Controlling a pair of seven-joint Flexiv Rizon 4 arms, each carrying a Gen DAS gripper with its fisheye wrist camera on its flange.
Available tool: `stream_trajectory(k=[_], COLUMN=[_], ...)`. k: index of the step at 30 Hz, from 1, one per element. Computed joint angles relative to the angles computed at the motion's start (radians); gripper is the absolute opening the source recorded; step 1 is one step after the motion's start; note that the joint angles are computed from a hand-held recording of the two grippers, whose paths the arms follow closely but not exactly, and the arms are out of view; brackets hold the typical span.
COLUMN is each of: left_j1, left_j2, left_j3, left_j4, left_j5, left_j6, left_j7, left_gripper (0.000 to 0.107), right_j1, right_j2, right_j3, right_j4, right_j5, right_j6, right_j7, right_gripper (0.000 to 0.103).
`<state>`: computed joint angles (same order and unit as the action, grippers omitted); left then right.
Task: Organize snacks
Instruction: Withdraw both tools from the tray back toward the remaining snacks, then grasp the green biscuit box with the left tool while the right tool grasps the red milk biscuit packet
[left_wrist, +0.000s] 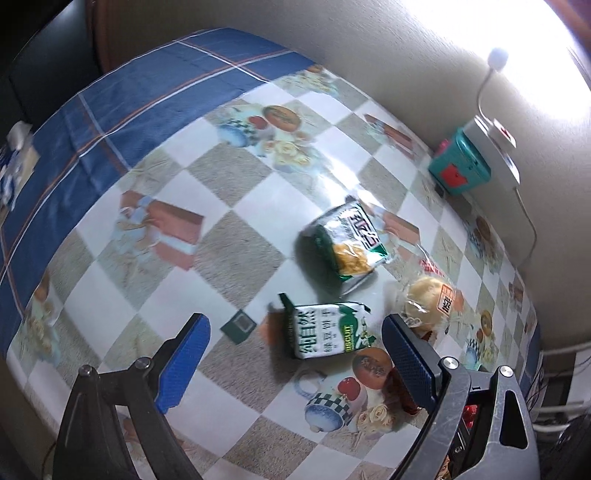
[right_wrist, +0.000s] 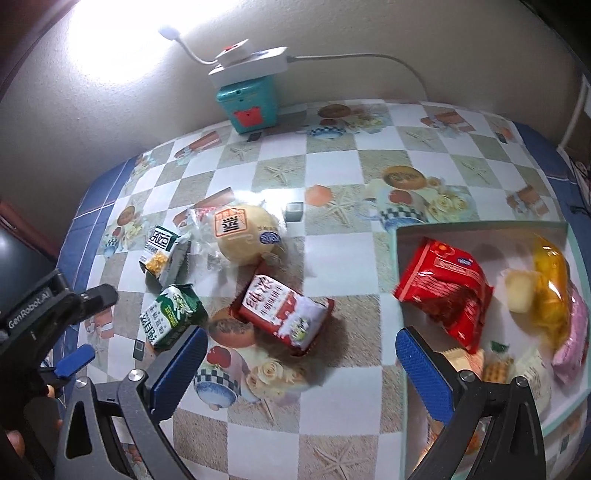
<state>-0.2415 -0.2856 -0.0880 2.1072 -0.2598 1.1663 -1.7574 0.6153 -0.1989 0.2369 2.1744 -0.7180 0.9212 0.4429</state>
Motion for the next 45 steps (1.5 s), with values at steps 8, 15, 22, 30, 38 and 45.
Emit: stream_trajectory(k=[8, 15, 22, 30, 38, 45], left_j1=[-0.023, -0.042, -0.067, -0.088, -0.111, -0.121], left_j2=[-0.050, -0.077, -0.115, -0.155, -0.195, -0.203], left_j3=[-0.004, -0.005, 0.013, 0.032, 0.051, 0.059], left_j4=[-0.046, -0.070, -0.105, -0.154, -0.216, -0.233], left_j5=[0.047, 0.066, 0.108, 0.159, 0.215, 0.243], left_j6=[-0.031, -0.039, -0.064, -0.089, -0.125, -0.145], left_j7=[-0.010, -0.007, -0.038, -0.086, -0.132, -0.155], left_gripper=[0.094, 0.094, 0.094, 0.094, 0.093, 0.083], right_j1=[-0.008, -0.004, 0.000, 0.004, 0.018, 0.021], right_j2=[-0.049, -0.082, -0.103, -0.140, -0.156, -0.160], right_j3=[-0.016, -0.033, -0.050, -0.071, -0.086, -0.085], right_j4=[-0.015, -0.022, -0.020, -0.025, -0.038, -0.050], right_j5=[0.022, 0.045, 0.050, 0.063, 0.061, 0.066], right_j6=[0.059, 0.096, 0.134, 0.185, 0.172, 0.152], right_j7=[-0.049, -0.083, -0.098, -0.114, -0.131, -0.138], right_gripper=[0.101, 0.097, 0.096, 0.093, 0.086, 0.081])
